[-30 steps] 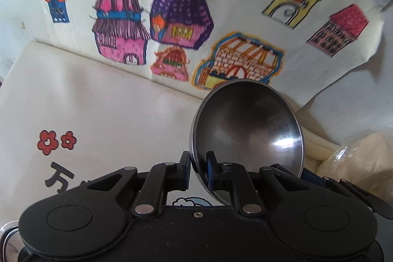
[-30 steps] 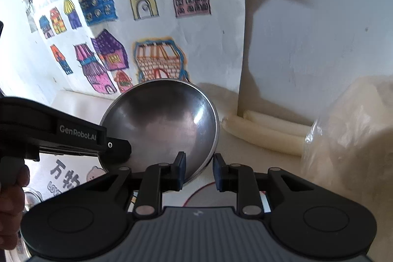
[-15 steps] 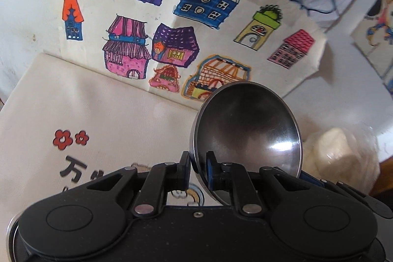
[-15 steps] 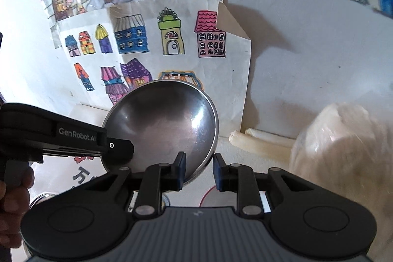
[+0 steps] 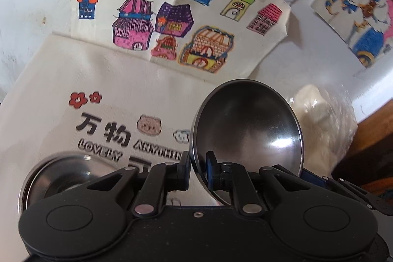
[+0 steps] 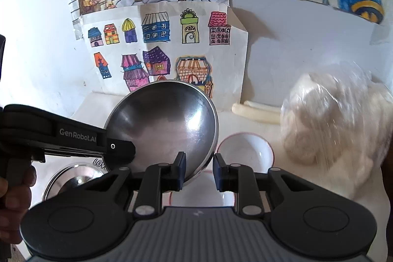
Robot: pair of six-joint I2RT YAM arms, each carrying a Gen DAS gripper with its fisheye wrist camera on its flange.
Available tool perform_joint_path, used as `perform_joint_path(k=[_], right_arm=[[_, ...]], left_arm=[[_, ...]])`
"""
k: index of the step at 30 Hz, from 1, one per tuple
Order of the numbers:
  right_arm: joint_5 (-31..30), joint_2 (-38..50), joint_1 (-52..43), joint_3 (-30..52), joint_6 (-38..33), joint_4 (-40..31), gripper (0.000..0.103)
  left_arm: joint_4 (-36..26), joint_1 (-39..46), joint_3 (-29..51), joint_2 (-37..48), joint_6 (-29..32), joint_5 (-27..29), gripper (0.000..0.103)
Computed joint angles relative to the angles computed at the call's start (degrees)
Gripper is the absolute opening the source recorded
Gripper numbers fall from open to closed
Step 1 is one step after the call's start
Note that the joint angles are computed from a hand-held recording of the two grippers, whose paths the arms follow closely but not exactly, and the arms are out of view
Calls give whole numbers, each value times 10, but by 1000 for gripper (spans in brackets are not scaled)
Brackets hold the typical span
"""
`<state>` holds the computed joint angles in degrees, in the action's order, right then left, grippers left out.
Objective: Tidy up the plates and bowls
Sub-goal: 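Lift the steel bowl with both grippers and carry it toward the plate stack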
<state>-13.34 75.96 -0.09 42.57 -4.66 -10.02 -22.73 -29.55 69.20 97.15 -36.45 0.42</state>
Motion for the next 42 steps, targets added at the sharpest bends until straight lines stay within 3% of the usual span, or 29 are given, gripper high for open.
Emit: perform_joint_path(k=[20,42], right_arm=[[79,-194,48,-165,89,-48,26],[43,-311,-5,-244,55,-163,26]], left_arm=[[18,-35,-127,-76,33,42,14],[5,-109,-192,-97,13,31,16]])
